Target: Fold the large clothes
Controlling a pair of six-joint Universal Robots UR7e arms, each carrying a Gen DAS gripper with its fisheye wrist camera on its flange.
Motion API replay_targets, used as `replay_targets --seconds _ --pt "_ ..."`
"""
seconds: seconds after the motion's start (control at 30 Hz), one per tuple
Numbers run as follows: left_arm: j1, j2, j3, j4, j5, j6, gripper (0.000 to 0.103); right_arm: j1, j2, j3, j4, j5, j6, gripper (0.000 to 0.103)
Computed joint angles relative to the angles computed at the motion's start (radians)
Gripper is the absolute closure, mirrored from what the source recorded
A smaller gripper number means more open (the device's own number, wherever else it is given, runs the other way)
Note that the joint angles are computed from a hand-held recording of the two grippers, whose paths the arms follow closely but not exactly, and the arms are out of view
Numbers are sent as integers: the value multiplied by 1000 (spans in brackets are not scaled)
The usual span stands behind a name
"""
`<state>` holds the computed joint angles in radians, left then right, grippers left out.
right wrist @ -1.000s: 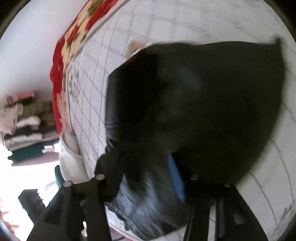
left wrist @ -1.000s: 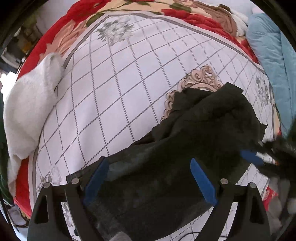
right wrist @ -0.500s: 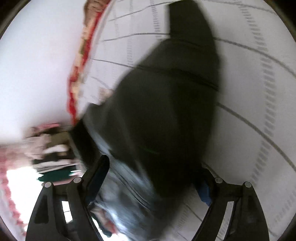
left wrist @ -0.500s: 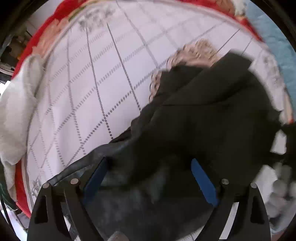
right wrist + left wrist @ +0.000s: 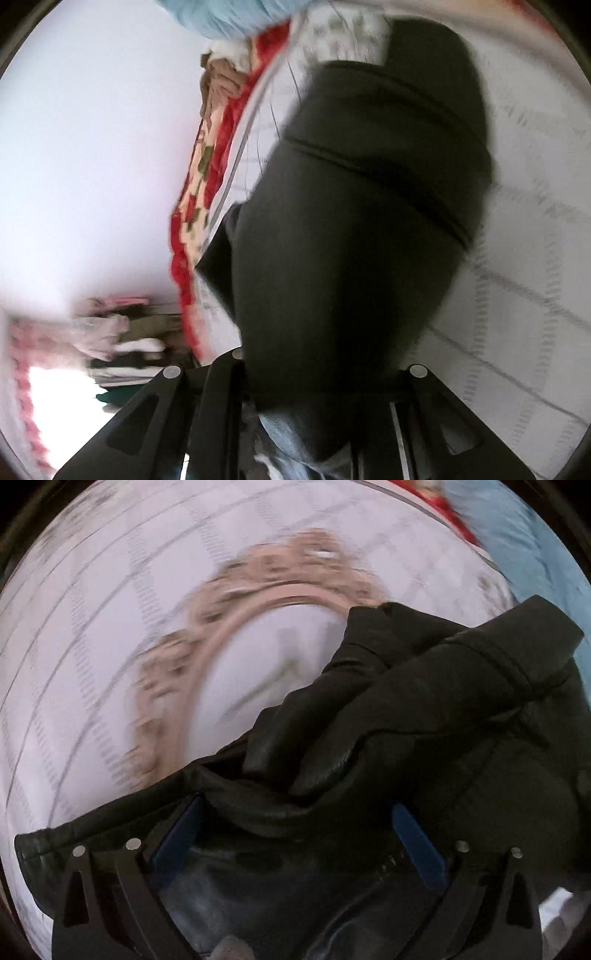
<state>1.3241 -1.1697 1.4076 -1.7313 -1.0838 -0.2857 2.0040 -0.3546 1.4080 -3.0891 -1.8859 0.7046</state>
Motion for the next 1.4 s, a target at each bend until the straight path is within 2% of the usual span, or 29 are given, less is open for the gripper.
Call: replay_targets --seconds 0.1,0.17,0.3,0.4,0.5,0.57,0.63,0.73,0.8,0.83,0.9,0.93,1.0,1.1,1.13,1.2,1.23,1.3,1.37,1.4 --pt "4 21 -28 6 -79 10 0 66 4 -79 103 -91 -86 87" --pt "19 25 -55 18 -127 -4 0 114 41 -180 203 -135 -164 87" --pt "35 -71 -67 29 -101 -112 0 193 121 -367 392 -173 -327 87" --pt "40 -212 -57 46 -13 -175 0 273 228 -551 582 -196 -482 87" --pt "23 -361 -54 142 140 -252 0 330 319 -671 747 -164 -586 87" --pt "13 -434 -76 238 211 -311 0 361 341 -661 821 -134 -631 86" --pt "-7 -494 -65 302 275 -364 0 374 379 -685 965 -54 -597 83" --pt "-23 -564 -45 381 325 -429 0 353 438 -753 1173 101 -521 58" --pt "-41 -580 -46 410 343 -470 0 338 412 -699 1147 191 -503 47" --pt "-56 -591 -37 417 345 -490 0 331 386 -659 1125 234 -496 36" --pt "-75 -619 -10 402 332 -498 0 316 337 -594 1092 289 -486 33" --pt "-81 -620 2 400 319 -498 0 298 293 -536 1067 347 -467 32" --pt "-90 -599 8 461 310 -517 0 264 199 -394 985 419 -415 28" --pt "-122 -603 57 579 344 -586 0 229 131 -327 917 417 -305 26" --pt "-116 -612 75 582 334 -589 0 212 98 -291 892 383 -266 25" --pt "-74 -626 137 507 264 -560 0 178 65 -254 861 324 -234 25" --pt "-55 -627 161 468 235 -537 0 160 57 -243 848 276 -230 25" --pt "-15 -621 220 377 203 -474 0 118 67 -256 853 255 -250 24" --pt "32 -597 269 298 171 -417 0 67 116 -311 873 280 -278 24" --pt "60 -579 288 265 158 -388 0 32 148 -347 897 336 -304 24"
